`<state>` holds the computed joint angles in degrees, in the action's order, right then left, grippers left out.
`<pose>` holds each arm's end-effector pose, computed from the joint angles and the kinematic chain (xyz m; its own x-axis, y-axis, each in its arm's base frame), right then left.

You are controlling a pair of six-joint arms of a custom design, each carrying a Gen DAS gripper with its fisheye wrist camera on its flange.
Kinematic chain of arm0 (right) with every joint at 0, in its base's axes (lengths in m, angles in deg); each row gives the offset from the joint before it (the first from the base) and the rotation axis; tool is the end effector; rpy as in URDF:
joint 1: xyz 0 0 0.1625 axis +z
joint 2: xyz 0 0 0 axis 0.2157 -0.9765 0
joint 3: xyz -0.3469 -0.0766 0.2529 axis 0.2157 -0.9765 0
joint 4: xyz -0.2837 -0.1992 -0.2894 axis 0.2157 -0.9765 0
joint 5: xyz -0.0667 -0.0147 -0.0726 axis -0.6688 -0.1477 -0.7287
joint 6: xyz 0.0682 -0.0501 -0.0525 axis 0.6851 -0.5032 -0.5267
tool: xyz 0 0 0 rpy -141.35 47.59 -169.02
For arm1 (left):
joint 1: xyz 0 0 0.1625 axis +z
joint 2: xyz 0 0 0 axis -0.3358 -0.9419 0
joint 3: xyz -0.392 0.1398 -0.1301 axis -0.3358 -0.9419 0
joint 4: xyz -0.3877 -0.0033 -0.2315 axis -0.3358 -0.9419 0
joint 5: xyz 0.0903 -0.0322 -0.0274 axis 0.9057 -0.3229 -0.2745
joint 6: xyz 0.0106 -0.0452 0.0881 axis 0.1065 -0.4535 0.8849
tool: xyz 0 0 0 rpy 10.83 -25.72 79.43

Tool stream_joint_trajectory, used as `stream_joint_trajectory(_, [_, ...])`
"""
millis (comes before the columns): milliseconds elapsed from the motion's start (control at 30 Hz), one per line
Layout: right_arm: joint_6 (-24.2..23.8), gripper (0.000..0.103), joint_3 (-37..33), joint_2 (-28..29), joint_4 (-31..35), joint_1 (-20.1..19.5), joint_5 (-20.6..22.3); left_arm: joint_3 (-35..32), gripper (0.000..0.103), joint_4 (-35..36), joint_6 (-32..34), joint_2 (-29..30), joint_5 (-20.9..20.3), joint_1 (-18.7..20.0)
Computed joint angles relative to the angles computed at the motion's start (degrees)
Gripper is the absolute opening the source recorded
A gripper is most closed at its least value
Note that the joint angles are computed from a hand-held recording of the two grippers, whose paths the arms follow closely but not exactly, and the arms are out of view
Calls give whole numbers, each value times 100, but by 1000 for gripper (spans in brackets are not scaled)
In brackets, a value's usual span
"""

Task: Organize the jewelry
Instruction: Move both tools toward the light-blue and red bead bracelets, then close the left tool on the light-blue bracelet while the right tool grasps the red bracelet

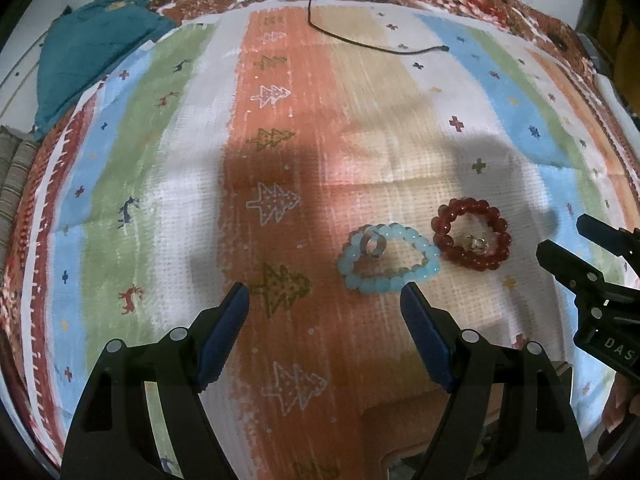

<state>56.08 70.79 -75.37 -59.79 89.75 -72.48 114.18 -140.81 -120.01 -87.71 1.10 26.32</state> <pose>0.1426 -0.2837 0.2576 -0.6127 -0.5174 0.5973 -0.6316 0.7750 0.0234 -0.3417 -0.2154 0.0688 -0.6729 -0.3201 -0.6669 0.0279 0.8899 -0.4553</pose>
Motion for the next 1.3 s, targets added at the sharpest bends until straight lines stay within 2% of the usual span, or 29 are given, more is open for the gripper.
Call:
stream_joint_trajectory(833, [-61, 73, -87, 1114, -834, -70, -367, 127, 77, -268, 440, 218, -44, 748])
stream_joint_trajectory(1167, [-152, 73, -112, 1597, -1221, -160, -604, 300, 76, -498, 494, 151, -16, 755])
stream_joint_trajectory(1233, [-245, 73, -73, 1677, -1360, -173, -672, 330, 74, -503, 500, 134, 12, 746])
stream_joint_trajectory(1300, [-411, 71, -9, 1750, -1580, -174, -766, 364, 67, -475, 444, 91, 58, 739])
